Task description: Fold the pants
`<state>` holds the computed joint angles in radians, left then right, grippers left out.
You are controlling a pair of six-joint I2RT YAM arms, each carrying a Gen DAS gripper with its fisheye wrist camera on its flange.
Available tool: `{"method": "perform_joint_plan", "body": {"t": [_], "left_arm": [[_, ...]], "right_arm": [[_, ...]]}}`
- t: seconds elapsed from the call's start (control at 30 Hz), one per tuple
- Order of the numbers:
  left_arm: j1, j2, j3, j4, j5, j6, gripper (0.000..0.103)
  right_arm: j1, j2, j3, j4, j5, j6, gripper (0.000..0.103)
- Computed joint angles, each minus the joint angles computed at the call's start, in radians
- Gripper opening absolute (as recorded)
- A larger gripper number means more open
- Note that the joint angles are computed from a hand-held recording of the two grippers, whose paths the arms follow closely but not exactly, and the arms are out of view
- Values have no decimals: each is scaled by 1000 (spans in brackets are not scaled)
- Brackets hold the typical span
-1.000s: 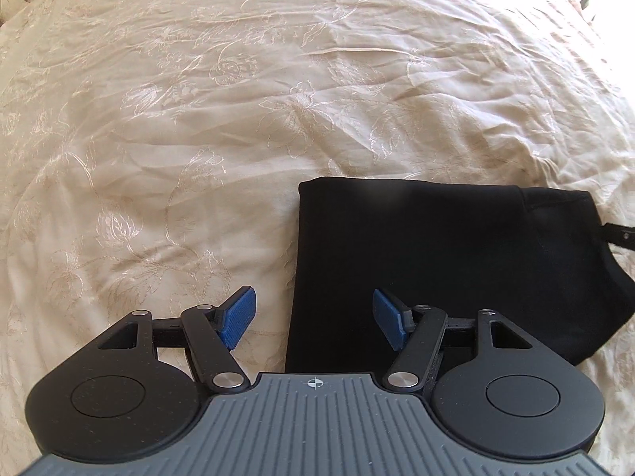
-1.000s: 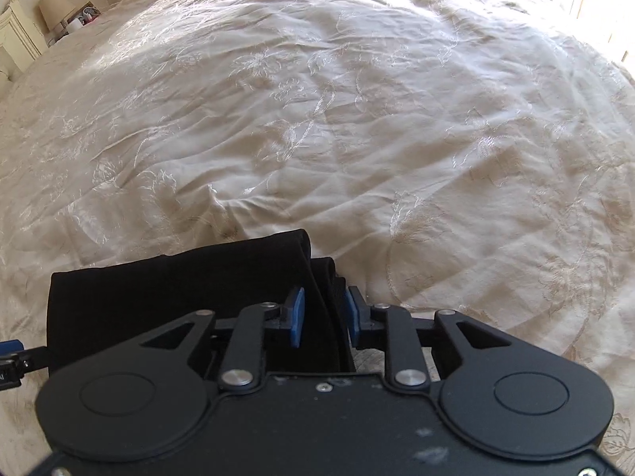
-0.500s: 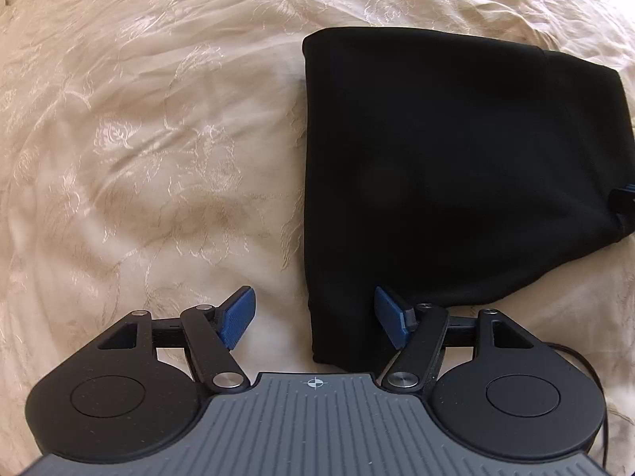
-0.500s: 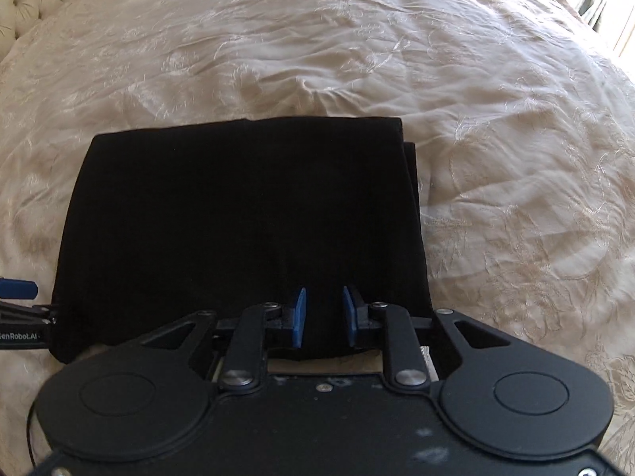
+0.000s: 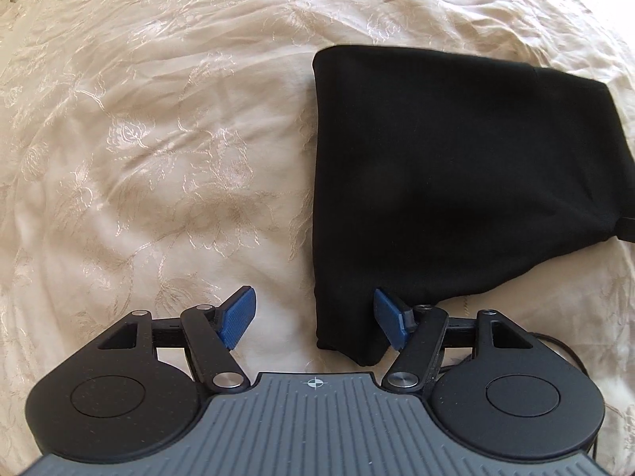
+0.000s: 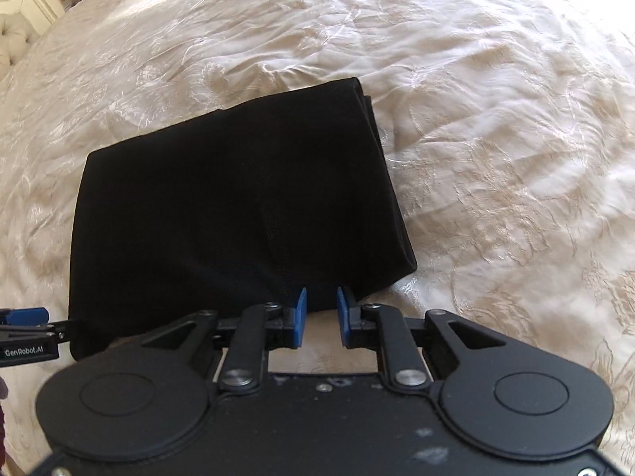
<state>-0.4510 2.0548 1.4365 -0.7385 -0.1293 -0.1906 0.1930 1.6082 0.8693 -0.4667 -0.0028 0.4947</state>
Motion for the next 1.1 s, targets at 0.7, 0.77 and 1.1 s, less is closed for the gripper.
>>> {"method": "perform_joint_plan", "body": {"t": [0.7, 0.77, 1.1], "left_arm": [[-24, 152, 234, -48, 14, 35, 65], [-22, 162, 224, -50, 19, 32, 65], [21, 113, 186, 0, 62, 17, 65]], "right_arm": [[-46, 358, 367, 9, 146, -192, 24], [-61, 402, 401, -10, 186, -234, 41], [-134, 170, 181, 60, 34, -159, 53]]}}
